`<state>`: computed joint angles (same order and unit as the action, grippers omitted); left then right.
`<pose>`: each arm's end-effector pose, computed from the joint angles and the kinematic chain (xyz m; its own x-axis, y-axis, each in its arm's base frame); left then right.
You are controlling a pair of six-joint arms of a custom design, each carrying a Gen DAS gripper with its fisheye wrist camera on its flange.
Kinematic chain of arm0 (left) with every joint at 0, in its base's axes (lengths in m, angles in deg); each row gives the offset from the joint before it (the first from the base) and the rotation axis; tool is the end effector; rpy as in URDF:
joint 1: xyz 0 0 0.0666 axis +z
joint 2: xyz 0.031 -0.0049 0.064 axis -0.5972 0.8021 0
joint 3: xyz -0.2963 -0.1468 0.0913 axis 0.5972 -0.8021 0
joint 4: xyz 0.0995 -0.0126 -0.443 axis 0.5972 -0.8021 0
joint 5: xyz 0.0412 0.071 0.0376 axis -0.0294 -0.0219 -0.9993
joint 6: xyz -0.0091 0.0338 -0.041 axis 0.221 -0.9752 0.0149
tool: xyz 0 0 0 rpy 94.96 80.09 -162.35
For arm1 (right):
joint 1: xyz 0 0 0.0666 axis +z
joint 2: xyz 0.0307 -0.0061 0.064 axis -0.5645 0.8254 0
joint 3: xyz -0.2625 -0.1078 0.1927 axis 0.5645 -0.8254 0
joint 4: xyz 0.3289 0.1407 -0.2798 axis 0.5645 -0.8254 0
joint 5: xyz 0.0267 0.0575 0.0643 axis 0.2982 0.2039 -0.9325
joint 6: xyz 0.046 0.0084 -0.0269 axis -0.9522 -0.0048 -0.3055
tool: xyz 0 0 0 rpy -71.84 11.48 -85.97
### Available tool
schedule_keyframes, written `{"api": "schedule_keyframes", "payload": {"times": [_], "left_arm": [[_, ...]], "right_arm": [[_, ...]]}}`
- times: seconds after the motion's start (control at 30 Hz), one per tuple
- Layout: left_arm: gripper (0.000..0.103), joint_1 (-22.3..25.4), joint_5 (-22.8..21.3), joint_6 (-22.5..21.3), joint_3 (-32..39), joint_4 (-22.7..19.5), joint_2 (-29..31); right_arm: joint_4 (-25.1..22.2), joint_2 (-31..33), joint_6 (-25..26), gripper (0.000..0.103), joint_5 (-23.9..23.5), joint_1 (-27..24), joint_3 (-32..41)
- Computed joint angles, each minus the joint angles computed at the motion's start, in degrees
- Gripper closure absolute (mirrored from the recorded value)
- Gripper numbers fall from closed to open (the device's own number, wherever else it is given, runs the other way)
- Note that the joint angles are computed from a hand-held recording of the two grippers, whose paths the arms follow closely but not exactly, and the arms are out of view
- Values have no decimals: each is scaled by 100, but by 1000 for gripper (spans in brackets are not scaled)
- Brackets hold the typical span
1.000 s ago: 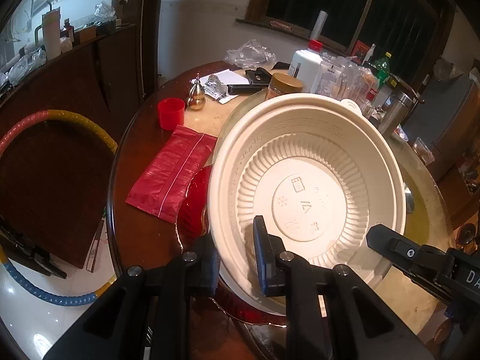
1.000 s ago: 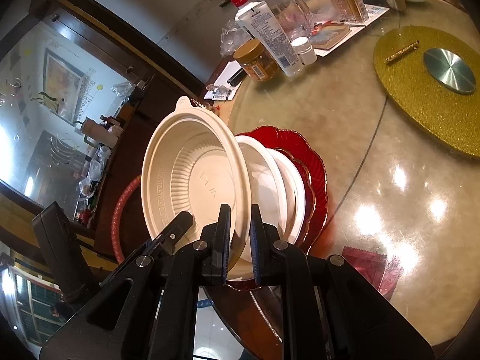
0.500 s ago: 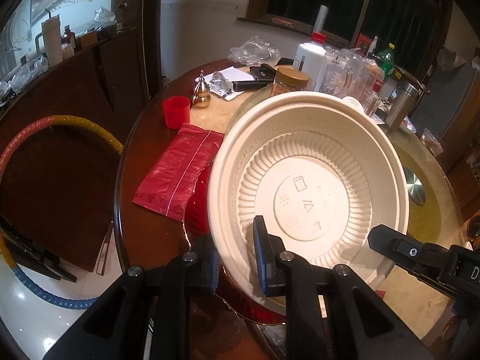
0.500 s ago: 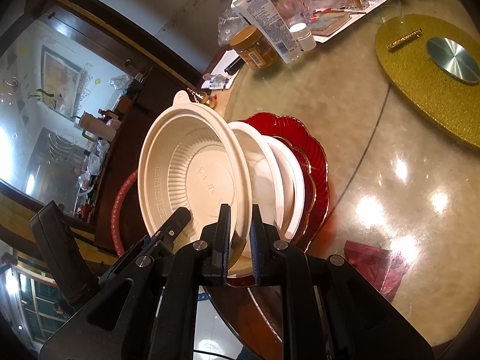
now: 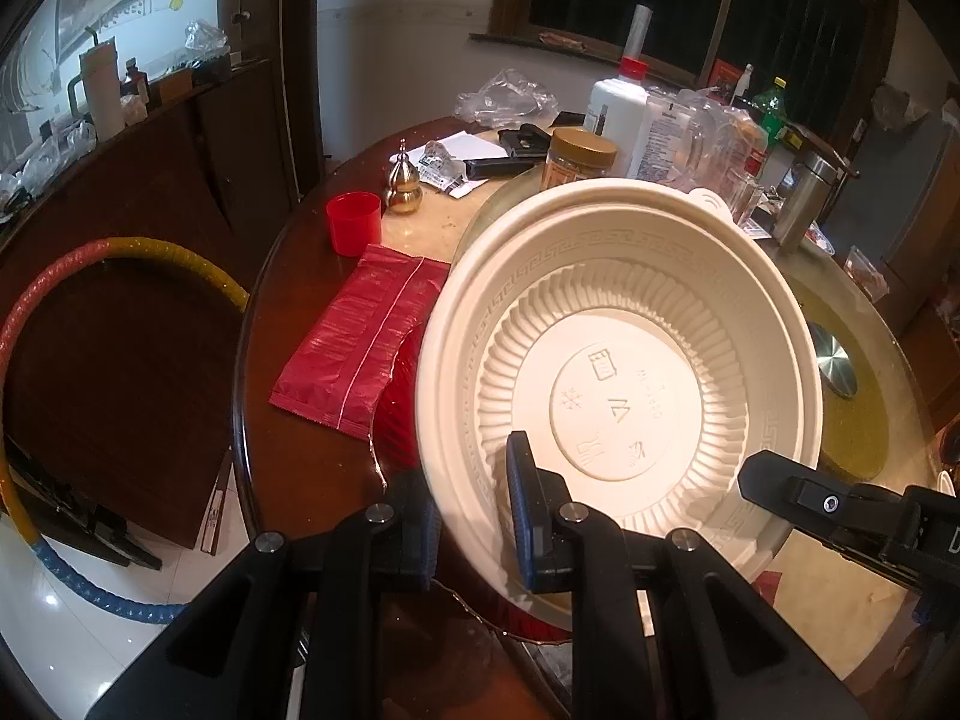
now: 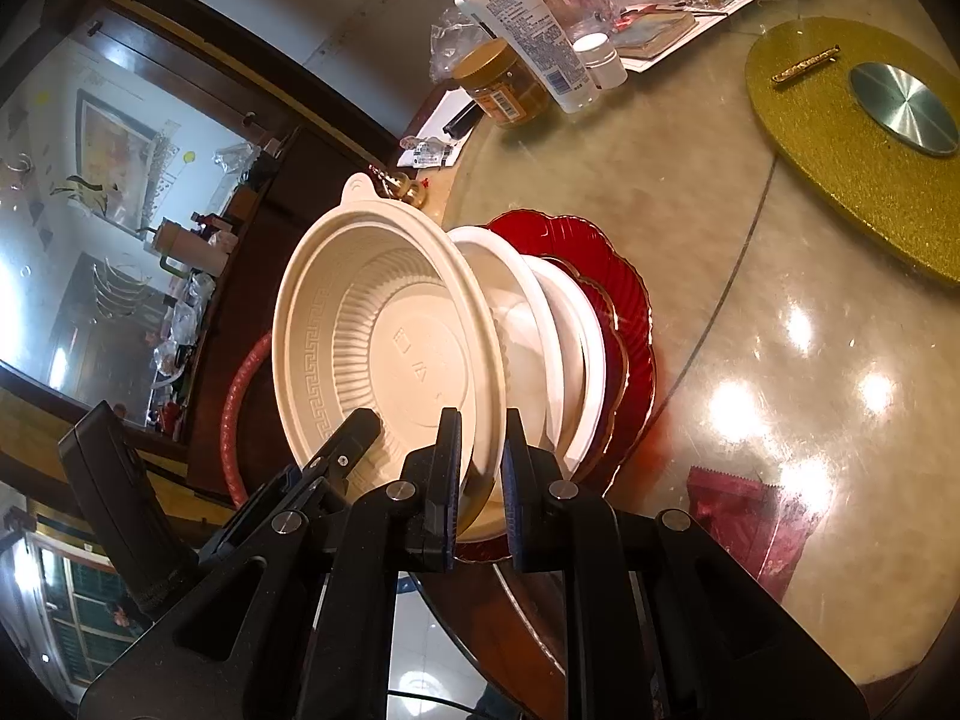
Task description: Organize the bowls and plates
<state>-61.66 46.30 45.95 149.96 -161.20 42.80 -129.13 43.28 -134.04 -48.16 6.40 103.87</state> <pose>0.2832 -0.1191 0.5291 -0.7326 -0.2976 -0.6121 -0.2848 0.9509 -0.1215 0.3280 0.2953 0.5496 -0.9359 0.0819 -0.3425 -0.1589 0.7698 0.6182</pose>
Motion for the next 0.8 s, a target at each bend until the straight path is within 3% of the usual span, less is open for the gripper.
{"api": "schedule_keyframes", "payload": {"times": [0.37,0.47,0.73,0.8], "left_arm": [[83,-4,-27,1,-3,-29,-10],[83,-1,-66,28,-9,-69,-18],[80,-1,-164,83,-18,-45,-108],[73,-20,-251,116,-11,-62,-122]], "right_arm": [[39,-44,-85,88,-19,-18,-33],[89,-96,-68,75,31,-18,-38],[170,-178,-52,75,188,13,-60],[196,-203,-52,75,209,6,-76]]}}
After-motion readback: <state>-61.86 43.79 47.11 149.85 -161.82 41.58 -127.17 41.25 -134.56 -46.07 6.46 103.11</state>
